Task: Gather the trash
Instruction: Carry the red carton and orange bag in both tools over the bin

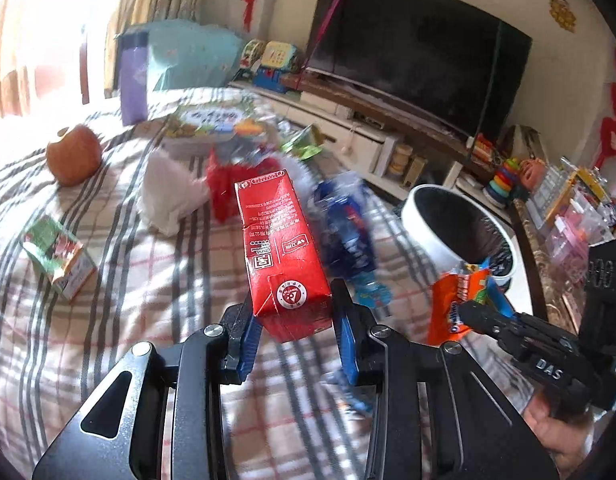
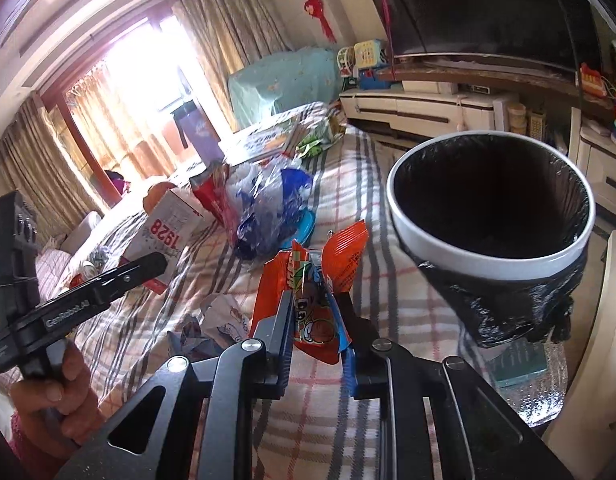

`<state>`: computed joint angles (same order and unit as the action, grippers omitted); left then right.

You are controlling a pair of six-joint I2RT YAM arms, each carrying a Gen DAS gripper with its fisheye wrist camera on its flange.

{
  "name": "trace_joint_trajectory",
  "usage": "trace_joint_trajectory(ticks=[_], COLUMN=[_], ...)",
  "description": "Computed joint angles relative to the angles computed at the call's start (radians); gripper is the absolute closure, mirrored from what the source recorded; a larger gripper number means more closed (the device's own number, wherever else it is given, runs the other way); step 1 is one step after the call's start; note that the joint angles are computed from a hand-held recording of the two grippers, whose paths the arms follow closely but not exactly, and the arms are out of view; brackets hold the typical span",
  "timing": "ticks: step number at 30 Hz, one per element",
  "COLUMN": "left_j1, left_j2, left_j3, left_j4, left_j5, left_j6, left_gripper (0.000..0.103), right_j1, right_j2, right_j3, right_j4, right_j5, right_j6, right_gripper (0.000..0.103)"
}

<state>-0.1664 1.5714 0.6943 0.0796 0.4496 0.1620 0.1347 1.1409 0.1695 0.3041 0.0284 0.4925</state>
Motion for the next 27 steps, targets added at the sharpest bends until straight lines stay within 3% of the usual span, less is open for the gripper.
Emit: trace_joint_trajectory(ticks=[16,27], left_j1=[-0.206,-0.339], left_j2=[-0.066,-0.018], left_j3=[-0.012,0.03], left_j4=[-0.025,-0.023], left_j5=[-0.042,-0.09], left_j6=[-0.013,-0.027], left_gripper=[0.072,0.072], right_j1=[-0.243,-0.436], right_j2=[-0.193,-0.21], right_j3=[-0.041,-0.03], right_j4=[-0.132,-0.167], right_j5=[-0.11,-0.216], right_j6=[-0.086,-0.177], right_gripper=[0.083,0.083])
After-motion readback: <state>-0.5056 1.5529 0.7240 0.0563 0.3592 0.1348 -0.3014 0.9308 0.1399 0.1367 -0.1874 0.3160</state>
